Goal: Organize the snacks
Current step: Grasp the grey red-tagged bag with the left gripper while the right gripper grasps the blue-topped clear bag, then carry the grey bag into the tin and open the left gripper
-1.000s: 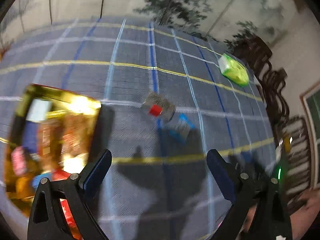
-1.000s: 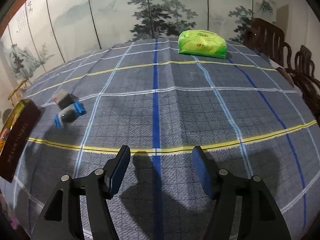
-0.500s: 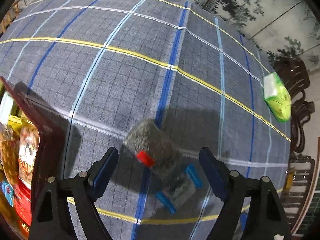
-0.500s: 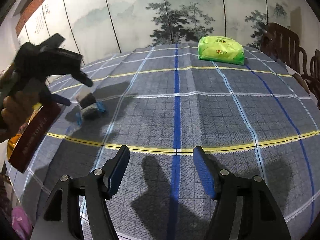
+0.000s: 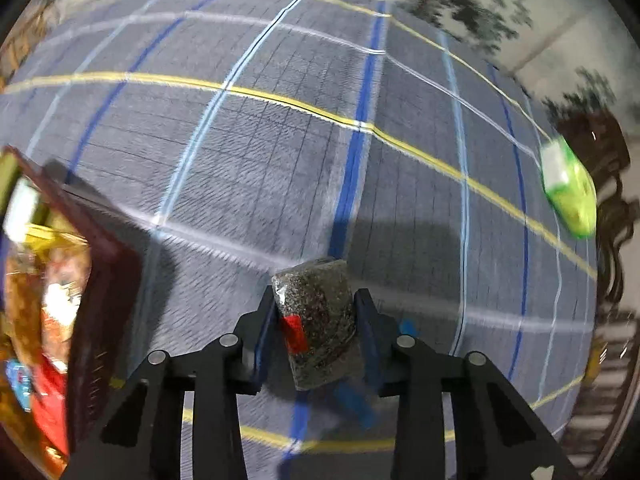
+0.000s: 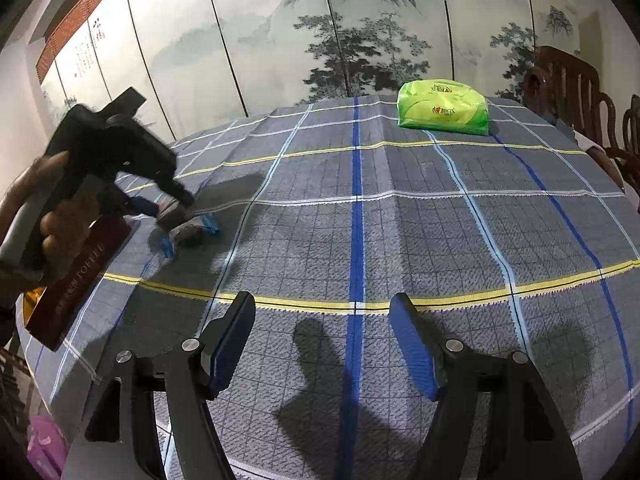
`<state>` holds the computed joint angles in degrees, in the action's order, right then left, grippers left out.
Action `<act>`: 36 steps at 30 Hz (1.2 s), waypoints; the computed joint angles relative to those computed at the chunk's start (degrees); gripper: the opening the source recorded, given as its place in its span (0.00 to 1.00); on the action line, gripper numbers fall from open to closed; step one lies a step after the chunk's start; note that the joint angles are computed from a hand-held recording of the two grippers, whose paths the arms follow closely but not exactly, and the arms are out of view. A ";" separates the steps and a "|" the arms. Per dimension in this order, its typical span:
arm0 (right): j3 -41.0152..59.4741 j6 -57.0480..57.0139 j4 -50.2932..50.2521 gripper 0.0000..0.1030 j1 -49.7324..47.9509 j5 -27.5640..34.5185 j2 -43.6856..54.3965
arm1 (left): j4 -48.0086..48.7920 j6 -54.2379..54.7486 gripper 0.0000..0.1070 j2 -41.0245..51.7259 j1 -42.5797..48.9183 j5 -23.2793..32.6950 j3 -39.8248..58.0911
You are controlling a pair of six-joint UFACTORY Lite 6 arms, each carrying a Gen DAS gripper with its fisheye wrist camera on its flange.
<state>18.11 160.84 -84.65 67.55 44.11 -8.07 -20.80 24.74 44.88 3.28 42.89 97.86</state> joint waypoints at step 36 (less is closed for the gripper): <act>42.58 -17.27 -5.75 0.23 -14.96 -15.97 34.52 | -15.66 47.51 0.31 -20.78 45.92 28.93 -10.79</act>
<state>60.69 143.56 -90.41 52.60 28.15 26.45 -36.46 72.26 24.10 49.20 71.82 87.07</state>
